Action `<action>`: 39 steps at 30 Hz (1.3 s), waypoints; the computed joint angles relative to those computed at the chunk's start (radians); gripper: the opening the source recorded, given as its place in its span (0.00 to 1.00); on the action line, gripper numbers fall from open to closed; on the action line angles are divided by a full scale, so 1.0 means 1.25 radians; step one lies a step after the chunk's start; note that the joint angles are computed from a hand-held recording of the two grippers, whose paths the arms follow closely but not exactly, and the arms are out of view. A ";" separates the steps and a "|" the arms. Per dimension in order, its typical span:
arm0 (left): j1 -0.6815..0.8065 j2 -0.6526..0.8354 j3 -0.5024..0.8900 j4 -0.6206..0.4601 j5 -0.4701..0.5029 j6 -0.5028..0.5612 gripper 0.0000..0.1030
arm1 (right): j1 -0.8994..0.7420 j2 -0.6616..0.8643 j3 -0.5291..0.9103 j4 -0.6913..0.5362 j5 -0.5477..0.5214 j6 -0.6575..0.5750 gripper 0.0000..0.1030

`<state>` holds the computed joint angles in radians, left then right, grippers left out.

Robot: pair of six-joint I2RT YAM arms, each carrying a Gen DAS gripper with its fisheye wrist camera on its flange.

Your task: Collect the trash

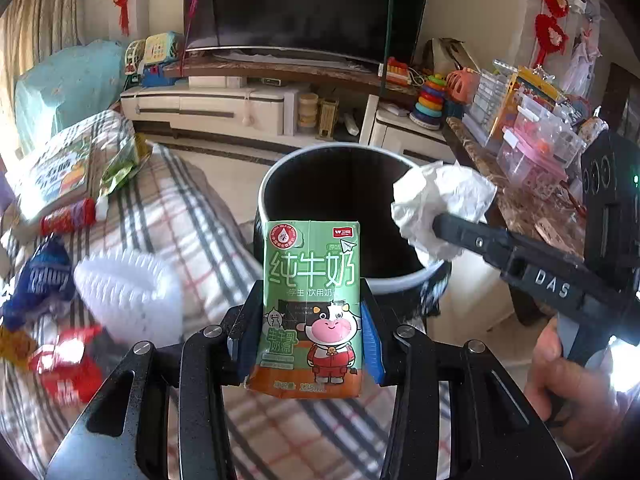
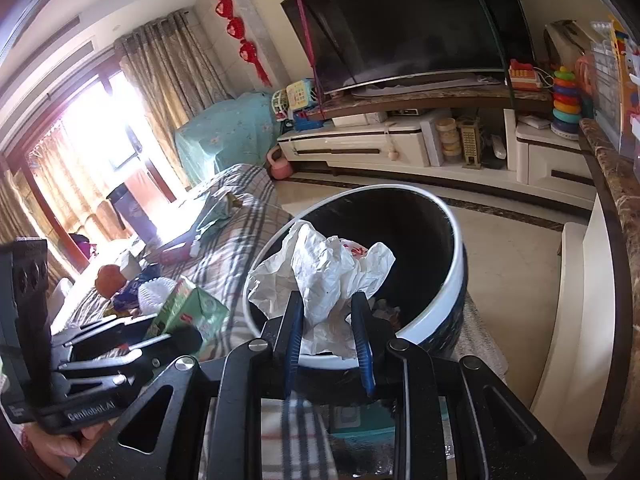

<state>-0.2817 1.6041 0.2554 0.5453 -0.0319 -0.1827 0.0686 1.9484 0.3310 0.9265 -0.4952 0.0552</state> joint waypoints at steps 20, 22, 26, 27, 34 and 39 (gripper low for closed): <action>-0.022 0.148 0.201 -0.065 -0.019 0.025 0.40 | -0.033 0.039 0.169 -0.194 0.012 -0.055 0.24; -0.021 0.155 0.211 -0.067 -0.019 0.025 0.40 | -0.036 0.040 0.181 -0.209 0.011 -0.058 0.26; -0.014 0.178 0.240 -0.084 -0.013 0.023 0.47 | -0.046 0.049 0.213 -0.247 -0.004 -0.058 0.34; -0.010 0.180 0.242 -0.084 -0.008 0.021 0.52 | -0.049 0.051 0.219 -0.254 -0.007 -0.057 0.35; 0.014 0.145 0.176 -0.031 0.006 0.000 0.73 | -0.064 0.038 0.197 -0.230 -0.029 -0.035 0.61; 0.028 0.089 0.082 0.016 0.008 -0.011 0.75 | -0.056 0.025 0.154 -0.183 -0.048 -0.004 0.75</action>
<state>-0.2469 1.7154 0.3581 0.5655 -0.0222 -0.1959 -0.0017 1.9796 0.5241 0.6983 -0.5554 0.0499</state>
